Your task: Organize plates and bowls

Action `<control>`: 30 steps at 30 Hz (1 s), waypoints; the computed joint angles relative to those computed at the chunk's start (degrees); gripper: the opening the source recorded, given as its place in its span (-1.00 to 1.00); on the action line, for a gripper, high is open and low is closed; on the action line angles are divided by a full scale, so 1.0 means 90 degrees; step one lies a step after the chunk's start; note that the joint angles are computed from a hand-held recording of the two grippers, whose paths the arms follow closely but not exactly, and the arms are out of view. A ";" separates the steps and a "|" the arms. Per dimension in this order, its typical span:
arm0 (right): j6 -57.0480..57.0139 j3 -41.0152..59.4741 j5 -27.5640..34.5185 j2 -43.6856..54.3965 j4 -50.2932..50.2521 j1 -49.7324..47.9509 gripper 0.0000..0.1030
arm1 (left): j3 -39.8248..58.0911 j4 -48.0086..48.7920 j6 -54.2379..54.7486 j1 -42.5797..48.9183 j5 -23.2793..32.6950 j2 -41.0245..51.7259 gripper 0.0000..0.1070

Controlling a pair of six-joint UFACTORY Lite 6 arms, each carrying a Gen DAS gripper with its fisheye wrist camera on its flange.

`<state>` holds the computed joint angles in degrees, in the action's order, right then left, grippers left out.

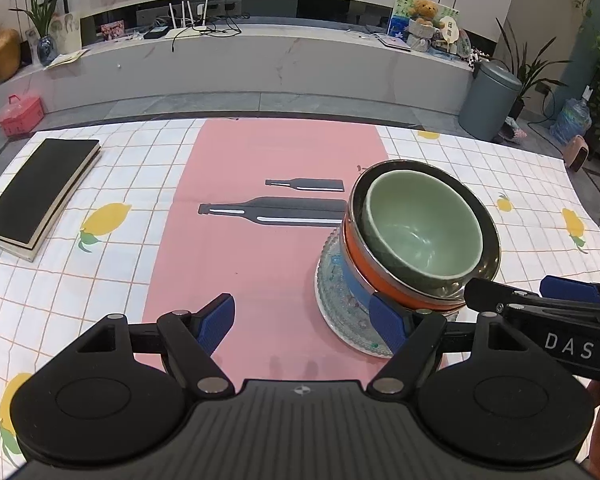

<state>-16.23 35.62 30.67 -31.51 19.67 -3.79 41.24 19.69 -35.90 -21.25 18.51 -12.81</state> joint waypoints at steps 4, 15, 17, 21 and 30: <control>-0.0043 -0.0041 0.0034 -0.0068 -0.0019 -0.0045 0.62 | -0.0034 0.0051 -0.0022 -0.0047 0.0018 -0.0041 0.68; -0.0110 -0.0051 0.0085 -0.0139 0.0003 -0.0082 0.62 | -0.0048 -0.0237 0.0301 -0.0020 0.0021 -0.0061 0.68; -0.0099 -0.0074 0.0080 -0.0163 -0.0029 -0.0090 0.62 | -0.0073 -0.0183 0.0244 -0.0042 0.0020 -0.0079 0.68; -0.0111 -0.0123 0.0091 -0.0217 -0.0027 -0.0089 0.62 | -0.0069 -0.0177 0.0221 -0.0053 0.0030 -0.0080 0.68; -0.0012 -0.0116 0.0092 -0.0207 -0.0075 -0.0048 0.63 | -0.0091 -0.0191 0.0228 -0.0055 0.0016 -0.0083 0.67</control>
<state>-16.34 34.58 31.49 -33.38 18.99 -4.22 40.42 17.97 -33.84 -21.74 18.66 -13.56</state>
